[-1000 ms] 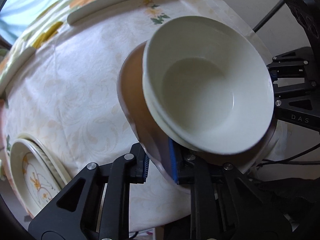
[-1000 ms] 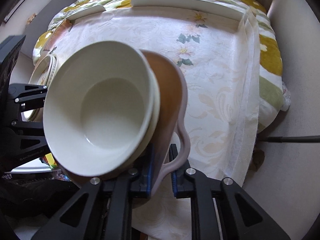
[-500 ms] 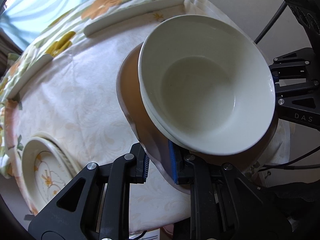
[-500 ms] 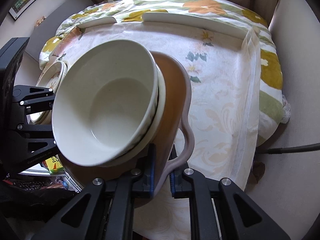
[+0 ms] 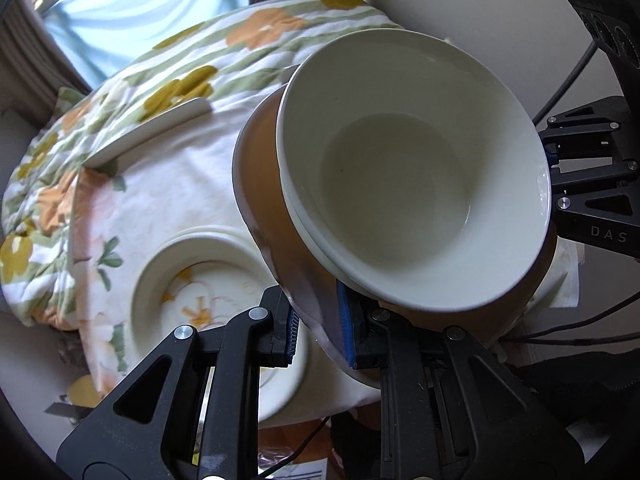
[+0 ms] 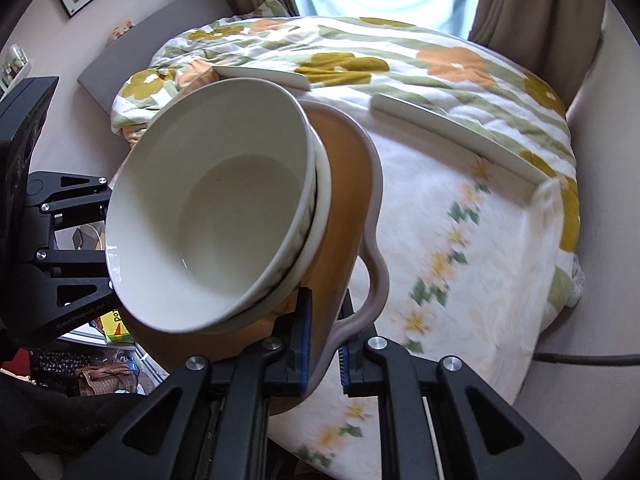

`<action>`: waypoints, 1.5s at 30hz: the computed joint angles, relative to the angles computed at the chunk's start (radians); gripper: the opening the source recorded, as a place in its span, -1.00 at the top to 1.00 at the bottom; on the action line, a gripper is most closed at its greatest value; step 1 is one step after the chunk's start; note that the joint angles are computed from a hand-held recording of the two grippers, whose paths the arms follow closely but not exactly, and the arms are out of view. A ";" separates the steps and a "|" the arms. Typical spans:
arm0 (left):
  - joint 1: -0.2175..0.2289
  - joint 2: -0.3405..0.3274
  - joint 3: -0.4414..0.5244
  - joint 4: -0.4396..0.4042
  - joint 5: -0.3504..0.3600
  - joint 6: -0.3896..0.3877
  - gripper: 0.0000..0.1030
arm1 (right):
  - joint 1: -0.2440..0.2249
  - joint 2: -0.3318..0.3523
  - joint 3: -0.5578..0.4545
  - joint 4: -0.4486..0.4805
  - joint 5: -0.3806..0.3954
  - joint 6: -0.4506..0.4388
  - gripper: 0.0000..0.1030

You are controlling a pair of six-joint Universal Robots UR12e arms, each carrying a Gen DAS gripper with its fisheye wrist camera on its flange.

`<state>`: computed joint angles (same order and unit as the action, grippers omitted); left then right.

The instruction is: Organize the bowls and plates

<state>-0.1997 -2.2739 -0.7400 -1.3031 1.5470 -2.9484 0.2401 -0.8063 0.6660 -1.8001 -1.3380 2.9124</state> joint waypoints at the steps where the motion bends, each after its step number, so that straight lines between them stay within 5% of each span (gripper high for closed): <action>1: 0.009 0.007 -0.010 0.003 0.000 0.009 0.72 | 0.011 0.014 -0.026 0.009 -0.005 0.009 0.79; 14: 0.127 0.073 -0.131 -0.013 -0.035 0.193 0.72 | 0.116 0.201 -0.333 0.139 -0.031 0.185 0.79; 24: 0.166 0.067 -0.154 -0.052 -0.076 0.262 0.72 | 0.153 0.323 -0.543 0.270 -0.068 0.282 0.79; 45: 0.164 0.061 -0.162 -0.058 -0.084 0.282 0.71 | 0.159 0.262 -0.404 0.208 -0.098 0.353 0.79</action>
